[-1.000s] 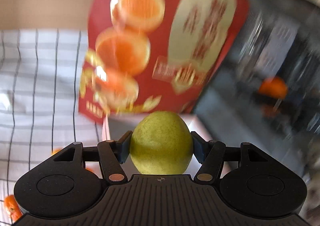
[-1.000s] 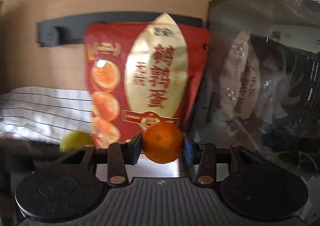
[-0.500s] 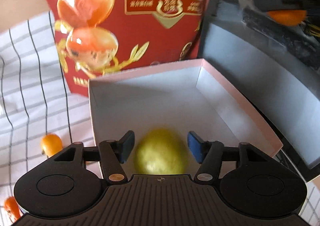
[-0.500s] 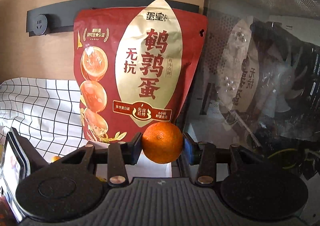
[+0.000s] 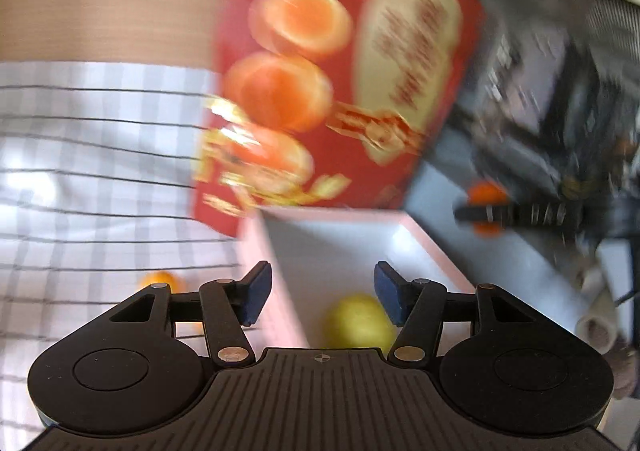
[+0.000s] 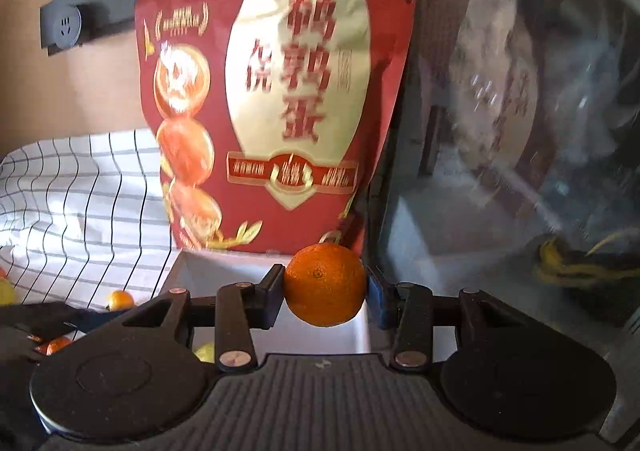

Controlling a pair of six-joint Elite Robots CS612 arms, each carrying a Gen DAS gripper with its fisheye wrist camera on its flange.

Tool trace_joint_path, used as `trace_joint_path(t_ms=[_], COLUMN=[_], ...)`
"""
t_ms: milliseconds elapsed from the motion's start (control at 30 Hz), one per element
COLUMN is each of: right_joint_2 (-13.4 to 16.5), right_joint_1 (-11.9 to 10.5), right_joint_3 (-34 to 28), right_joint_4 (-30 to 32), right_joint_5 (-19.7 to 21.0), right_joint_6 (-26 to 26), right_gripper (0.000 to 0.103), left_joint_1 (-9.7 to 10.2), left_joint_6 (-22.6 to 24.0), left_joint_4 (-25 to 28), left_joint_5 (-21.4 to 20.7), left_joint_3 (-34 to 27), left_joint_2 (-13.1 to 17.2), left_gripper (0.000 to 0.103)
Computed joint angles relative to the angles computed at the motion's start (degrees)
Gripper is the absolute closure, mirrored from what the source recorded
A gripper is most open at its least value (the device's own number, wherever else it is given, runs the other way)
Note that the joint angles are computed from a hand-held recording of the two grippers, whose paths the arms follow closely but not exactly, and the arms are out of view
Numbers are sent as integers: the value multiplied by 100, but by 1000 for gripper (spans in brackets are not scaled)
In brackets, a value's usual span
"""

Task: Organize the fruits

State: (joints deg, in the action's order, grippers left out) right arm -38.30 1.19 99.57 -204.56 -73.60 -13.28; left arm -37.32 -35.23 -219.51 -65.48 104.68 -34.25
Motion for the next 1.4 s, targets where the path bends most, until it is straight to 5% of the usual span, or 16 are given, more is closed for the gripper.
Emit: trace_joint_path(t_ms=[233, 333, 400, 467, 600, 767, 900, 1067, 1167, 1267, 1400], right_joint_2=[123, 209, 279, 374, 497, 396, 245, 162, 276, 461, 680], right_joint_1=[207, 355, 470, 592, 770, 872, 939, 964, 1102, 1279, 1451], right_joint_3=[-257, -436, -598, -725, -782, -533, -301, -434, -627, -924, -1324], right_joint_4=[877, 1137, 1379, 1419, 1163, 789, 605, 1400, 1616, 1853, 2321], right_joint_5=[50, -15, -183, -455, -887, -744, -316, 475, 334, -85, -589], right_joint_6=[90, 117, 150, 165, 14, -270, -601, -415, -472, -522, -375], right_gripper=[61, 61, 59, 44, 43, 37, 28, 16, 17, 35, 39], left_joint_1=[-120, -176, -173, -122, -118, -144, 14, 260, 326, 254, 90], left_joint_6=[-418, -196, -371, -776, -775, -798, -1638, -2495, -2601, -2556, -2504], left_joint_4=[-1043, -1454, -1221, -1005, -890, -792, -1038, -1732, -2085, -2416, -2735], left_joint_5=[1551, 2320, 2749, 2788, 2821, 2802, 2153, 1164, 871, 1181, 2017], left_joint_3=[671, 677, 717, 793, 811, 839, 992, 1102, 1106, 1141, 1220], left_joint_2=[188, 439, 504, 432, 371, 352, 345, 444, 497, 526, 559], left_gripper=[42, 42, 42, 42, 42, 42, 42, 42, 42, 42, 42])
